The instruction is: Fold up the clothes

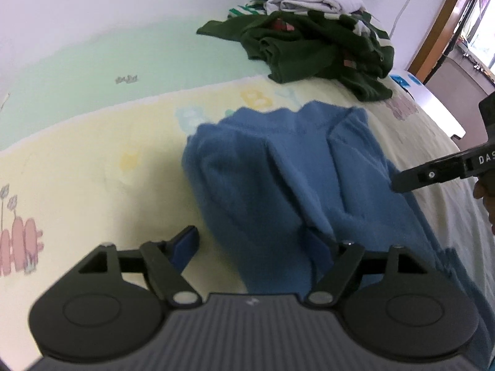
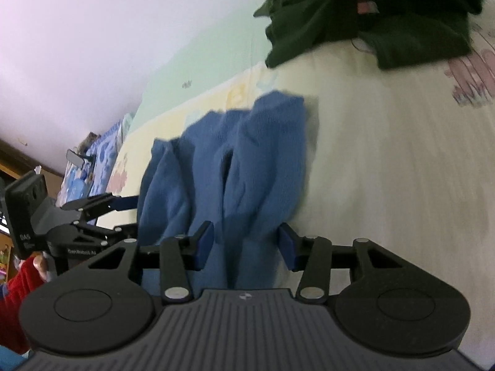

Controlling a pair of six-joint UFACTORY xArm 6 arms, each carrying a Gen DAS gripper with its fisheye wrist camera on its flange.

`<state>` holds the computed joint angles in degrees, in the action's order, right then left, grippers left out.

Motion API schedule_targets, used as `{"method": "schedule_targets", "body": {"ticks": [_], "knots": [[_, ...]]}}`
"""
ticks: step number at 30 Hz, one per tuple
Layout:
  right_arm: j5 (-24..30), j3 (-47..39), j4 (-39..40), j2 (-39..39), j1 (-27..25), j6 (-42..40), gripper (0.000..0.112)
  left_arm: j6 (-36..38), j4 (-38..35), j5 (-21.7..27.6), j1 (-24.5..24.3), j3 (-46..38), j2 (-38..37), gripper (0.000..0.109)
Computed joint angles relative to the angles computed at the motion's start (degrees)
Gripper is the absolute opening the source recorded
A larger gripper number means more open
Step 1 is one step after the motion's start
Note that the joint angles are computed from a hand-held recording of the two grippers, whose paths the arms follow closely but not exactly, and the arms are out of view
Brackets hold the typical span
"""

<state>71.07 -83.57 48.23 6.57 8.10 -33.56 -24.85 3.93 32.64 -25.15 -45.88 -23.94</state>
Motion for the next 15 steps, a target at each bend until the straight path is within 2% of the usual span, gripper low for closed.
{"method": "schedule_targets", "body": {"ticks": [7,12,15], "knots": [[-2.6,-4.0,1.7,4.1,1.8,-2.1,0.048,0.0,-0.1,-2.1,1.7,-4.5,5.8,0.081],[-5.1,-4.8,3.1,5.5,2.3,-2.4,0.048,0.8,-1.4,-3.5,2.0,-5.1,7.0,0.083],[-9.6,-3.2,2.9,4.6,2.8,-1.4,0.048,3.0,-4.8,-3.7,2.4,-4.5,6.4,0.082]]}}
